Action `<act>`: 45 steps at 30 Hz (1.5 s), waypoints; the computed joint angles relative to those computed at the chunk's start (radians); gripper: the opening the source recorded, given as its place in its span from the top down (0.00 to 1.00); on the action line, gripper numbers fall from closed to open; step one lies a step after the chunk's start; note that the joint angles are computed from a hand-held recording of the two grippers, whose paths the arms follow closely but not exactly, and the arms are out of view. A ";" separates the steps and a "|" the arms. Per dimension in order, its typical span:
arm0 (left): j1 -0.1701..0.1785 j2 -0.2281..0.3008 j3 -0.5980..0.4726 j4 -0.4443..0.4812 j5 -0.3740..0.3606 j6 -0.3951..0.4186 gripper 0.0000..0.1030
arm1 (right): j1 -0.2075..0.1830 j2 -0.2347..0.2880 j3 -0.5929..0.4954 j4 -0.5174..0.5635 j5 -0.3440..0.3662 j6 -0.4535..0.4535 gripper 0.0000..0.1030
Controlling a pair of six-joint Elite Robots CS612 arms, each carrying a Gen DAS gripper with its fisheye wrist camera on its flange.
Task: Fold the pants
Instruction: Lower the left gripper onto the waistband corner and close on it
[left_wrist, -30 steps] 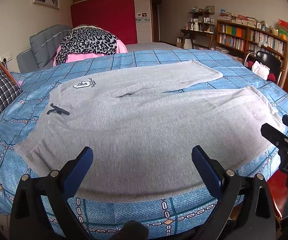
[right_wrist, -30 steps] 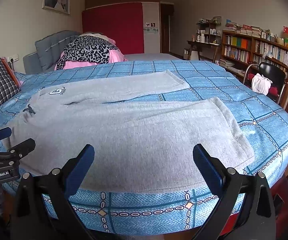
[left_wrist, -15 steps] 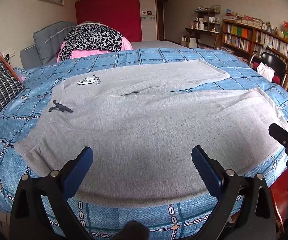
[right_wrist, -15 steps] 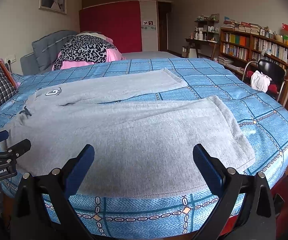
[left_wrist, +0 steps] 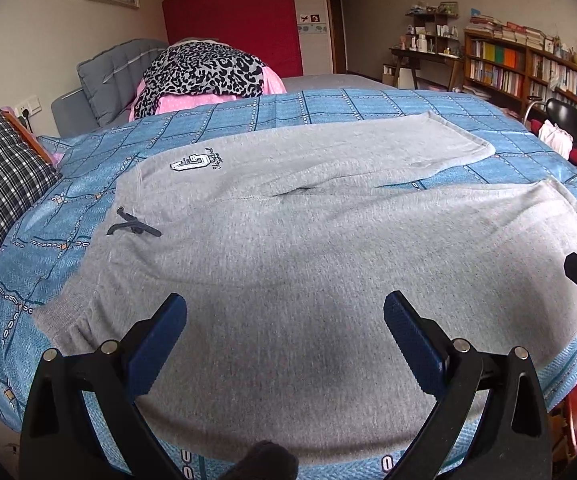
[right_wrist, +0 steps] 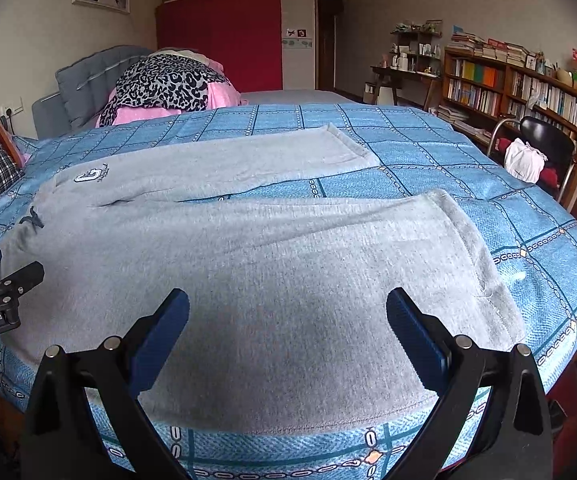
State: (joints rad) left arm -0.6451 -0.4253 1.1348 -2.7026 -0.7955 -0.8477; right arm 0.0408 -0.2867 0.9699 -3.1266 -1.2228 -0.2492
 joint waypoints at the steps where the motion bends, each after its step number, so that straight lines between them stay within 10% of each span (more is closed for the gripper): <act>1: 0.006 0.000 -0.002 0.007 0.000 -0.007 0.05 | 0.001 0.006 -0.014 0.009 -0.002 0.000 0.03; 26: 0.214 -0.014 -0.101 0.291 -0.083 -0.199 0.05 | 0.033 0.196 -0.436 0.352 -0.001 -0.029 0.03; 45: 0.343 0.093 -0.289 0.380 -0.200 -0.197 0.05 | 0.044 0.327 -0.739 0.645 0.086 -0.037 0.03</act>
State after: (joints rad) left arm -0.3020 -0.3323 0.8456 -2.3224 -0.9953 -1.0450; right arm 0.0844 0.0406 0.2308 -2.4817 -1.1370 -0.2861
